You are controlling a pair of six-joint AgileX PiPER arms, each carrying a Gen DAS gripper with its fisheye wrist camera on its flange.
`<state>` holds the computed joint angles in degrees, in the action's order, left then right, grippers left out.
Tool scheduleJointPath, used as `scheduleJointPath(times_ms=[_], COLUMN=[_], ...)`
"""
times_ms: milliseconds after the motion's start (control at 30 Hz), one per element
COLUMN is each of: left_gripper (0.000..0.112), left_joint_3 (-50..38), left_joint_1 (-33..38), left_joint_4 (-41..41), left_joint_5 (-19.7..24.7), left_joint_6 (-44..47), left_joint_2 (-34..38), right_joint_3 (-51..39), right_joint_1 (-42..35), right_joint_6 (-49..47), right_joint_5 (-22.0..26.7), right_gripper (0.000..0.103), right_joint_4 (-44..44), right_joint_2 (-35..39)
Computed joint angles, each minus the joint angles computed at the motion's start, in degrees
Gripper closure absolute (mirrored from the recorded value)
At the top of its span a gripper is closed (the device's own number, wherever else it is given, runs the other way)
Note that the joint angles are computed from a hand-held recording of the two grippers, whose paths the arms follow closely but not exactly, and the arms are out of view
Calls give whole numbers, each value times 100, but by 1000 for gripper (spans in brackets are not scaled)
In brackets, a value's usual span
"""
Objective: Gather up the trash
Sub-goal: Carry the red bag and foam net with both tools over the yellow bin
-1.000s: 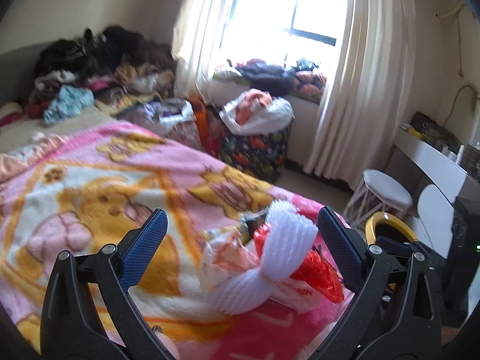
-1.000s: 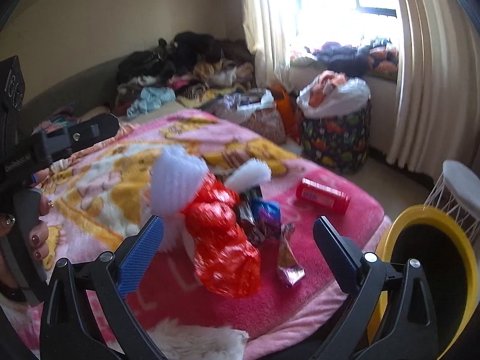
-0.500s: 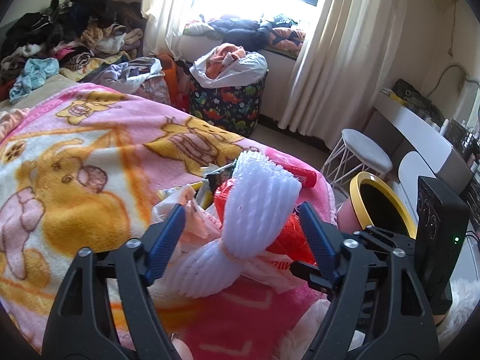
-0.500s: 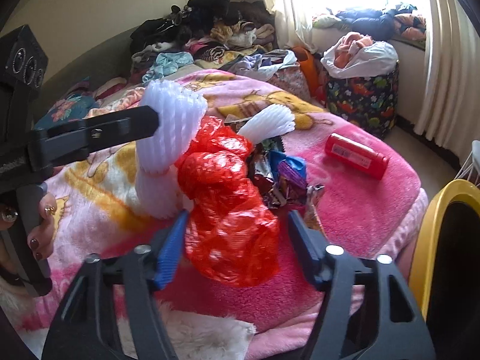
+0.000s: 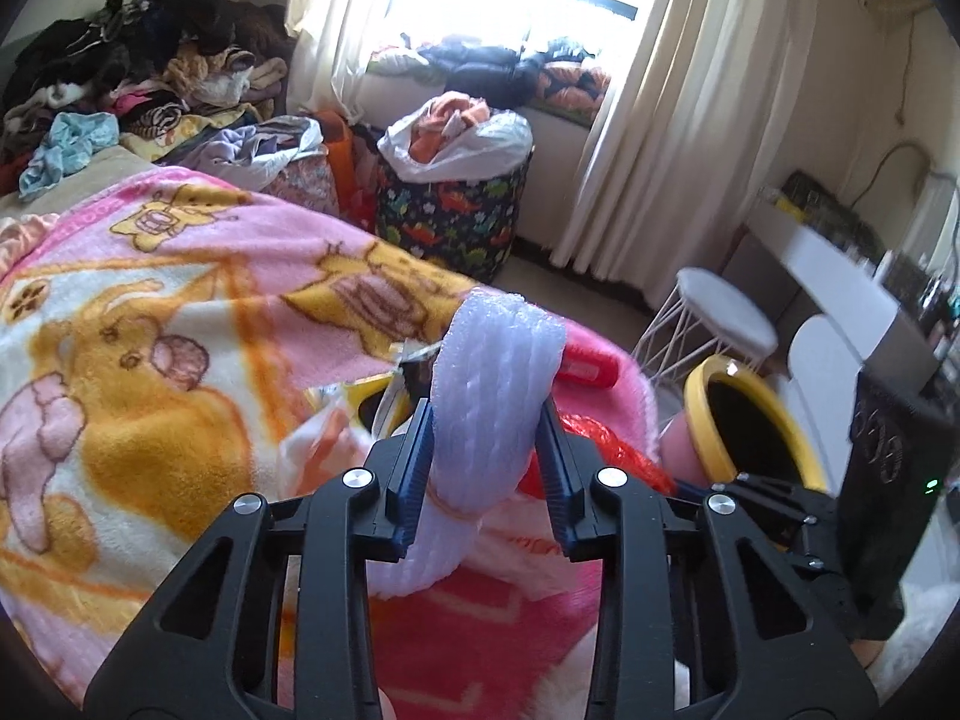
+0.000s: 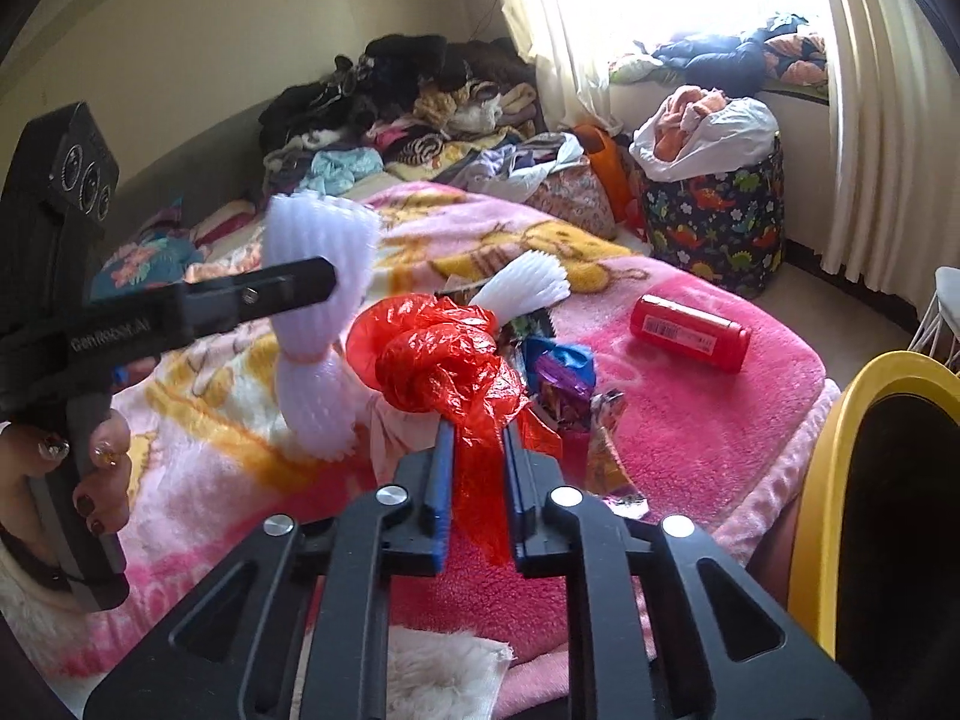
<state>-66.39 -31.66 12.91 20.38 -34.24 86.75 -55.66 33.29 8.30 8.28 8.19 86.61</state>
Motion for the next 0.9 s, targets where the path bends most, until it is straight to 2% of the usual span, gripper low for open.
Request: scheduleJointPath(times_ms=[67, 200, 333, 500, 667, 900], left_gripper=[86, 86, 86, 86, 86, 86], left_joint_3=[14, -45, -131, -239, -352, -542], left_joint_1=[12, -73, -200, -384, -540, -817], left_joint_4=[-194, -146, -39, 121, 173, 370], left_joint_5=[-48, -65, -77, -105, -108, -48], left_joint_6=[137, 34, -68, -236, -254, -426], left_joint_2=[-108, -231, -254, -222, -152, -13], right_joint_3=[104, 191, 343, 430, 615, 884], right_joint_1=[-17, 24, -73, -81, -136, -458], right_joint_6=[-55, 1147, 1361, 3008, 3922, 3782], right_joint_5=[-92, -126, -148, -57, 89, 140], right_gripper=[94, 94, 94, 94, 94, 94], right_joint_4=[66, -1069, -1273, -2893, -3775, -3482], right_joint_2=[-146, -440, -760, -1013, -1298, -1678])
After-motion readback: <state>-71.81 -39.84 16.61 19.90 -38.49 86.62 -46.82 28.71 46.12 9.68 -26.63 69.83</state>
